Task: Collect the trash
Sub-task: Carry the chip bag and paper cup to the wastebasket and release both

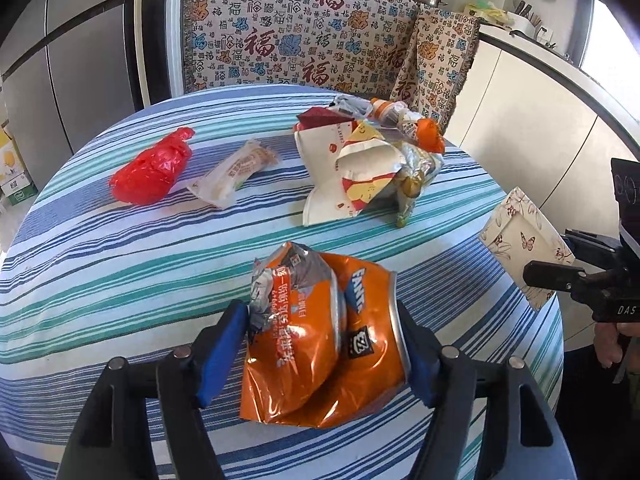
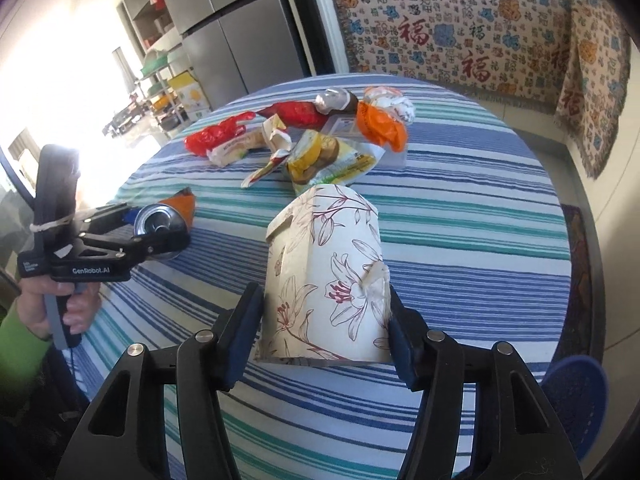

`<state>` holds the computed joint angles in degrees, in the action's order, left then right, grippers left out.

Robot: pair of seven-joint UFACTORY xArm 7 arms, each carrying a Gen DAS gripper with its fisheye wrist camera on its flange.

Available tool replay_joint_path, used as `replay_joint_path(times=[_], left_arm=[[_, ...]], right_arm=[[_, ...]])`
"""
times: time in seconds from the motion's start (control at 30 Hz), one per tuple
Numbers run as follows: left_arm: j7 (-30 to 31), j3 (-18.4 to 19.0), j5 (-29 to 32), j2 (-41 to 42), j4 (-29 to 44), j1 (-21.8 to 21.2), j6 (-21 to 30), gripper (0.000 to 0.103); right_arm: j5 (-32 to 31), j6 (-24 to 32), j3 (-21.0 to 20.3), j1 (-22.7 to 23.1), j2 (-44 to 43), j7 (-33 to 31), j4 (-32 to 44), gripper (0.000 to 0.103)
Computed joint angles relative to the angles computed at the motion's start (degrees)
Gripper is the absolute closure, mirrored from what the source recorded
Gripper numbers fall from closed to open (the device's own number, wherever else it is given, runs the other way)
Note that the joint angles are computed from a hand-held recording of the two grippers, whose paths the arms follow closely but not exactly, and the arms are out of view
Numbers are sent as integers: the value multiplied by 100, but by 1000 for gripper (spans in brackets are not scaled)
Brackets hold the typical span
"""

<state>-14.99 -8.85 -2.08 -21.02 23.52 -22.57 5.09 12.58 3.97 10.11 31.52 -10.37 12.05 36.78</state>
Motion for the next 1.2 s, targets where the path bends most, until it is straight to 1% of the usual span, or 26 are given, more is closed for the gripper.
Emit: replay_joint_path(times=[0.03,0.17,0.23,0.33,0.47,0.53,0.63,0.77,0.87,0.93,1.03,1.1,1.2], left_arm=[[-77,-116,43,-1,40,55,10,31],[-298,-387,185,157,298,100,25,31],[-405,-494,270,291,456,97,8,31],[-499,-554,310,576,753,-42,-10,31],[-598,-692,392,1043,1335,-262,3,31],[-672,-809,512,1364,1753,-370,37,31],[-833,-951,821,1991,2546,-601,122,31],[-1008,-909,1188,3028,3838,-1193,358,31],[-972,-813,1197,3812,4824,-1673,586,31],[-983,-707,1216,4370,5552,-2029,796,31],[-1004,-542,1223,5058,6468,-2488,1103,31],[-952,-483,1185,5437,6932,-2672,1266,31],[-898,-365,1149,5930,7557,-2905,1527,31]], right_arm=[[57,-7,-49,23,-48,-25,-37,43],[-12,-24,-43,-119,-313,159,-256,43],[6,-35,-117,-115,-476,218,-389,43],[64,-49,-273,-107,-827,295,-667,43],[-20,101,-399,-354,-1586,512,-1171,43],[-183,356,-351,-723,-2151,679,-1496,43],[-505,997,-367,-1324,-3062,823,-1913,43],[-912,2048,-701,-2138,-4242,669,-2370,43],[-1129,2542,-1011,-2733,-4779,391,-2661,43],[-1211,2696,-1187,-3094,-4964,200,-2810,43],[-1237,2696,-1455,-3588,-5182,-80,-3078,43],[-1143,2667,-1643,-3788,-5192,-249,-3181,43],[-971,2648,-1861,-3953,-5060,-542,-3198,43]])
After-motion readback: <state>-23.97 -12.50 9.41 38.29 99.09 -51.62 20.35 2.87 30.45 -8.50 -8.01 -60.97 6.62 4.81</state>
